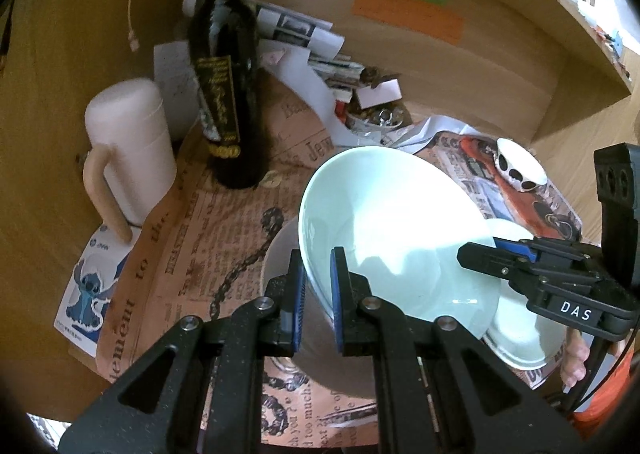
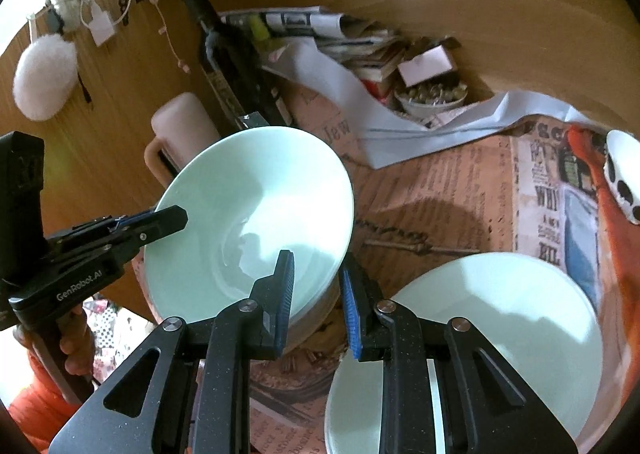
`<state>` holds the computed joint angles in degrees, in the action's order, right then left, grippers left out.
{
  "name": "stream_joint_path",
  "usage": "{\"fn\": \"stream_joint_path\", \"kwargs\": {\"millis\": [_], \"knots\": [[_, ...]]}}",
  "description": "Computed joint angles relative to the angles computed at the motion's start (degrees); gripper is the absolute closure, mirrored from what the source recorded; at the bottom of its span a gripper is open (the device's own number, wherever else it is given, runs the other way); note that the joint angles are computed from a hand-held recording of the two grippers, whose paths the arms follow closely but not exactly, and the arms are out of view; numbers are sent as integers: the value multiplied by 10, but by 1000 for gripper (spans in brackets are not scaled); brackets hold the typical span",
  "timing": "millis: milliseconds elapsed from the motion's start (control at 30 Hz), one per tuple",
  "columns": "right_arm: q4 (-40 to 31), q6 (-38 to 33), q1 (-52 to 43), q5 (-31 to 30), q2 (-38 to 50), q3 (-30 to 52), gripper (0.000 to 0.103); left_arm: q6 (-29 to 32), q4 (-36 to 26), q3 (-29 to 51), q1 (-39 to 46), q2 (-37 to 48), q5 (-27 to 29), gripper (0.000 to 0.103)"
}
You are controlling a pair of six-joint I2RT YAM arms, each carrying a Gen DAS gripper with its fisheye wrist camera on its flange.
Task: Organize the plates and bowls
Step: 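Lower the mint green bowl into the pink-grey bowl and open the left gripper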
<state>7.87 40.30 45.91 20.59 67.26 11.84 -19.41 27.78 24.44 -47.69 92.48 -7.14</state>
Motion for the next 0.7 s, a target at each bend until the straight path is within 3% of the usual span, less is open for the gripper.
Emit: {"fn": "stream_joint_path", "kwargs": {"millis": [433, 700], "knots": [[35, -5, 3, -22, 75, 19, 82, 3, 30, -28, 22, 22, 10, 93], [38, -7, 17, -3, 101, 30, 82, 17, 41, -26, -2, 36, -44, 93]]}}
